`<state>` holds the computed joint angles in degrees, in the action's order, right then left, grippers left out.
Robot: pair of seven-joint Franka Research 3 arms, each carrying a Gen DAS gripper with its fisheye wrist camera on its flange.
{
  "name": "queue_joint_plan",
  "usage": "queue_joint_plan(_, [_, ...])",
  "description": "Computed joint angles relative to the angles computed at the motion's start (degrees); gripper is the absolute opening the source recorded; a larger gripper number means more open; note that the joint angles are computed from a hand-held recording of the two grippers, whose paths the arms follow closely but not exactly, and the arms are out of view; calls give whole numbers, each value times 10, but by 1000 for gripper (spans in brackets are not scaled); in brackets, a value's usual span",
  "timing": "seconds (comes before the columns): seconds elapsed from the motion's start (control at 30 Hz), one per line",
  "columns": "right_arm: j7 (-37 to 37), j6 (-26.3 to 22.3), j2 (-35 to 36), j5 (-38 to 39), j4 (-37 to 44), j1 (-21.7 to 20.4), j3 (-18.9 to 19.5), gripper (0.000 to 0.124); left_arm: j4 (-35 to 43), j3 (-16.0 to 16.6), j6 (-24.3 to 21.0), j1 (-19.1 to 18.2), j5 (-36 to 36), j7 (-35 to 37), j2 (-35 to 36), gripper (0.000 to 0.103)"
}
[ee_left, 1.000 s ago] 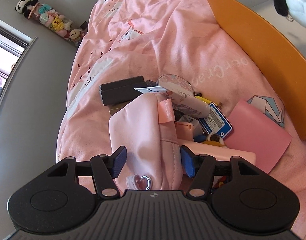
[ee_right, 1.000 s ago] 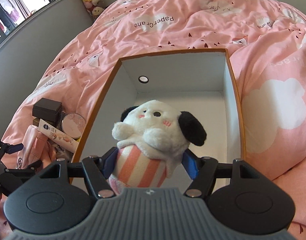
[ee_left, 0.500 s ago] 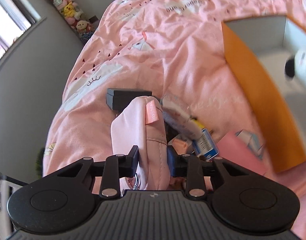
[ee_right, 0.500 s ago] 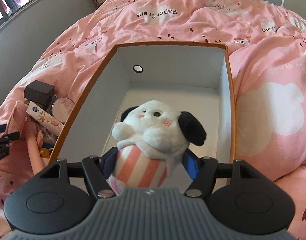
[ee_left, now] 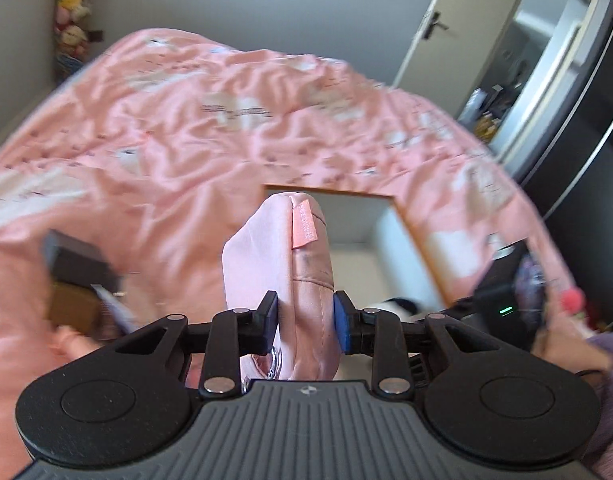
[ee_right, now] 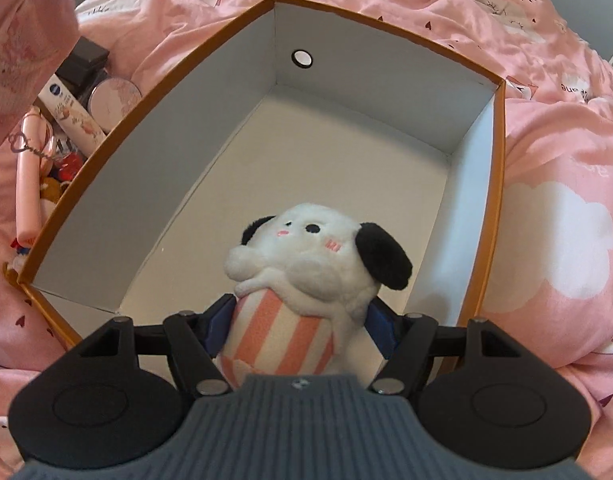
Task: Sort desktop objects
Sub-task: 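Carry the plush dog into the orange box with the right tool while the left tool grasps the pink pouch, then lower the pink pouch into the box and open the left tool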
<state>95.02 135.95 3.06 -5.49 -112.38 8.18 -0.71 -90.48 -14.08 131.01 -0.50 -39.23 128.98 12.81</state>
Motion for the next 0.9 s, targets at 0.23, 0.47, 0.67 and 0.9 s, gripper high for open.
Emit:
queue_joint_plan(0.23, [-40,-52,13,-8,28,1,0,67,40,-20,-70,8,-60,-9,49,33])
queue_joint_plan(0.47, [-101,-84,10,41,51,-9,-4,67,84,-29,-121,8,-55,-51,101,33])
queue_joint_plan(0.67, [-185,-89,15,62,66,-13,-2,62,93,-32,-135,6,-18,-85,124,33])
queue_joint_plan(0.9, [-187,-85,38,7,76,-4,-8,45,120,-35,-164,0,28,-131,154,33])
